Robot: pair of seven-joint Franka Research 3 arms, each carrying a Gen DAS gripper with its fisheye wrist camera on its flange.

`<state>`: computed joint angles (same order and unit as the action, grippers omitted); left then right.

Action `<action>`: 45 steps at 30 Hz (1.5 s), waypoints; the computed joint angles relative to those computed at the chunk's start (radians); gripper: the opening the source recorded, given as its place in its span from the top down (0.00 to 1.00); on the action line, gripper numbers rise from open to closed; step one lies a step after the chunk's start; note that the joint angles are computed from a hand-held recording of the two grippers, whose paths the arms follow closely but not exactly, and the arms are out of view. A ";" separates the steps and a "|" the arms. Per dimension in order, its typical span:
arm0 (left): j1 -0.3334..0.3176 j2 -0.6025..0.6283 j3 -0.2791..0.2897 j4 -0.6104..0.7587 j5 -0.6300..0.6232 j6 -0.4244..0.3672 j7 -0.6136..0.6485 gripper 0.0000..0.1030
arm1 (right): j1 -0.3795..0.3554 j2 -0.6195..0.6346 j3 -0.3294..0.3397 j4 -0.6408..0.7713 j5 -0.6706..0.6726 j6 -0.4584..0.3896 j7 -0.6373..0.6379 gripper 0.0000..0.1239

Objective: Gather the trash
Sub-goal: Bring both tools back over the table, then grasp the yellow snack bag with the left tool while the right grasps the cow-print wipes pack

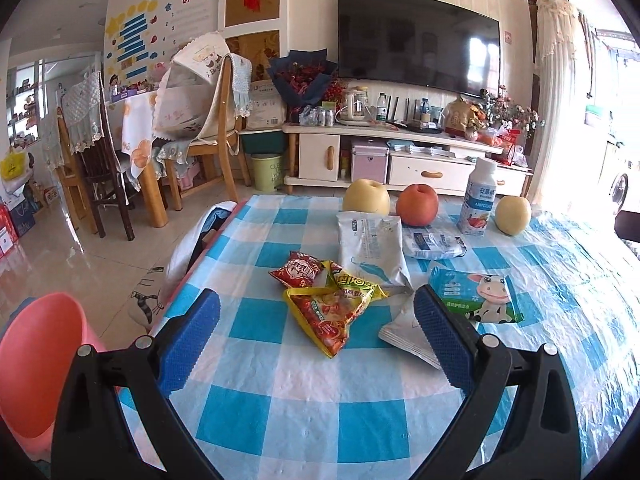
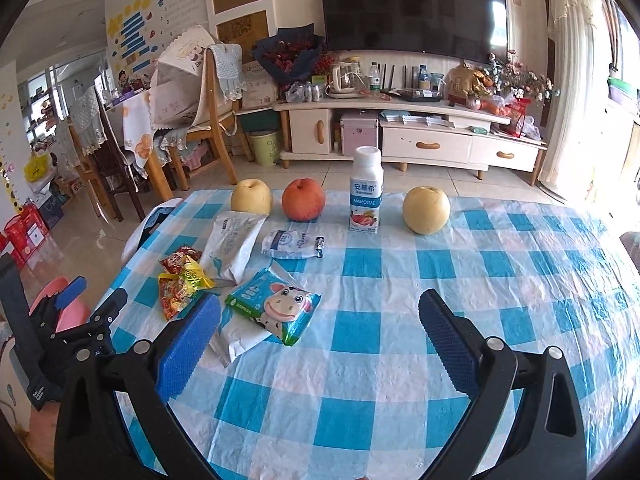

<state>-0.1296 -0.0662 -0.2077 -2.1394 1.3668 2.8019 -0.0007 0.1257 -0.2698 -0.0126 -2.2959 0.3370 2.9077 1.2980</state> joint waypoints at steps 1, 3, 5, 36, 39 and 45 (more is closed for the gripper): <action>-0.001 0.009 0.000 0.007 -0.018 -0.010 0.012 0.05 | -0.001 0.006 -0.005 0.009 0.002 -0.010 -0.001 0.21; 0.000 0.025 0.007 0.019 -0.064 -0.004 0.041 0.05 | -0.012 0.021 -0.009 0.030 -0.007 -0.031 0.004 0.21; 0.003 0.051 0.018 0.036 -0.131 0.012 0.077 0.05 | -0.025 0.038 -0.008 0.051 -0.022 -0.055 0.014 0.21; -0.086 0.375 0.107 0.327 -0.794 -0.089 0.401 0.05 | -0.036 0.419 0.012 0.447 0.075 -0.399 0.043 0.21; -0.082 0.389 0.100 0.337 -0.817 -0.088 0.416 0.05 | -0.034 0.439 0.013 0.467 0.086 -0.435 0.045 0.21; -0.097 0.406 0.109 0.353 -0.813 -0.100 0.421 0.09 | -0.026 0.480 0.007 0.494 0.048 -0.467 0.081 0.21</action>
